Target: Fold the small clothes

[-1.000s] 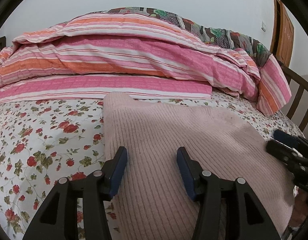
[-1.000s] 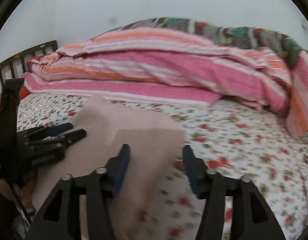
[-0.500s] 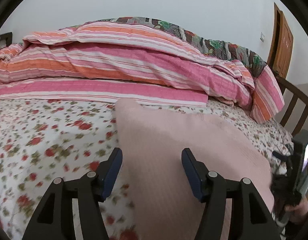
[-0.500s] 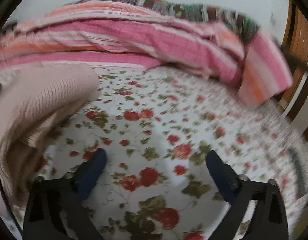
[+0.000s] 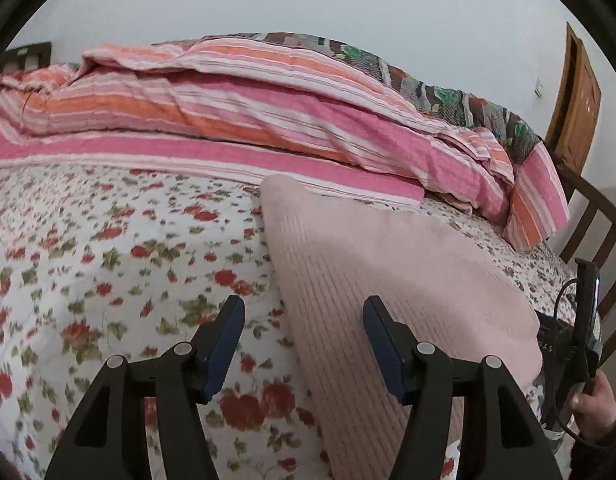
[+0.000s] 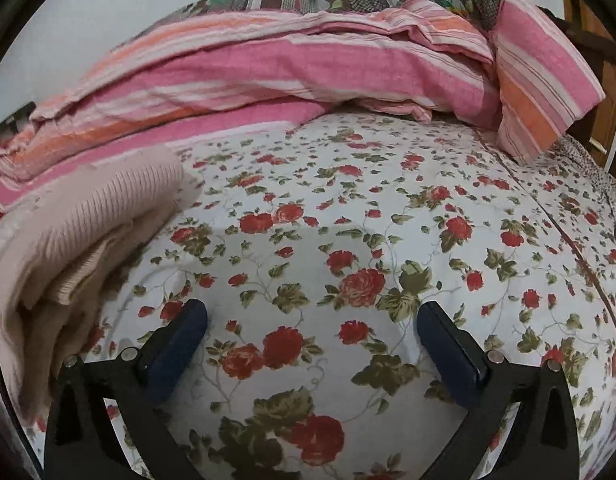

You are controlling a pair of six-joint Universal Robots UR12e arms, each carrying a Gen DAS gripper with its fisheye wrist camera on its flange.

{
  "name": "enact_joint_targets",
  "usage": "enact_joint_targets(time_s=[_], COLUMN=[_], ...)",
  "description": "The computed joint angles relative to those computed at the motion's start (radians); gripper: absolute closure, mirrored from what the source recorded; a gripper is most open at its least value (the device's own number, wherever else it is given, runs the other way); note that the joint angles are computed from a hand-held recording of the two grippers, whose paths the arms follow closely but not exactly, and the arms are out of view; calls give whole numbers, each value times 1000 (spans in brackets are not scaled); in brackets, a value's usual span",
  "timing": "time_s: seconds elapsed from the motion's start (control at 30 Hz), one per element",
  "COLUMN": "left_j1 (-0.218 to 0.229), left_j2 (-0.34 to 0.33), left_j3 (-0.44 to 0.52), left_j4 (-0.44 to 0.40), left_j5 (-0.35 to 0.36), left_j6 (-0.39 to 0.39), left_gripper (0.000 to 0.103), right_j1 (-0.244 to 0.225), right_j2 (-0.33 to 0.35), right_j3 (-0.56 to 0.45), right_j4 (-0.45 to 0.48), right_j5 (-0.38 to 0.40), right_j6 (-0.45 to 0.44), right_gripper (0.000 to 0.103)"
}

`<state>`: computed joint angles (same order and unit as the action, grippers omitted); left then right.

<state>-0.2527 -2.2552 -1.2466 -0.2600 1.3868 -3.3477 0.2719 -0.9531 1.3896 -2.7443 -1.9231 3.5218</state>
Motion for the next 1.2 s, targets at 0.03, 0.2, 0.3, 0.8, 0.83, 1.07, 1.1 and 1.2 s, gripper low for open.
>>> enact_joint_targets(time_s=[0.03,0.2,0.3,0.8,0.83,1.07,1.1,1.2], left_j1=[1,-5,-4,6,8,8,10,14], left_j2=[5,20,30,47,47,46,45,47], left_j3=[-9,-31,-46,-80,-81,-75,-76,-84], left_j4=[4,5,9,63,66,48,50,61], left_j5=[4,40,30,2,-7,-8,-15,-47], left_j6=[-8,12,-5,-32,-36,-28,-28,-21], left_gripper=[43,43,43,43,43,43,43,43], right_j1=[3,5,4,5,5,5,5,5], right_j2=[1,3,1,1,1,1,1,1], right_j3=[-3,-8,-6,-8,-7,-8,-8,-8], right_j4=[9,20,21,24,23,25,25,25], right_j5=[-9,-25,-24,-21,-20,-19,-19,-19], right_j6=[-3,-11,-11,-8,-8,-8,-8,-8], right_gripper=[0,0,0,0,0,0,0,0])
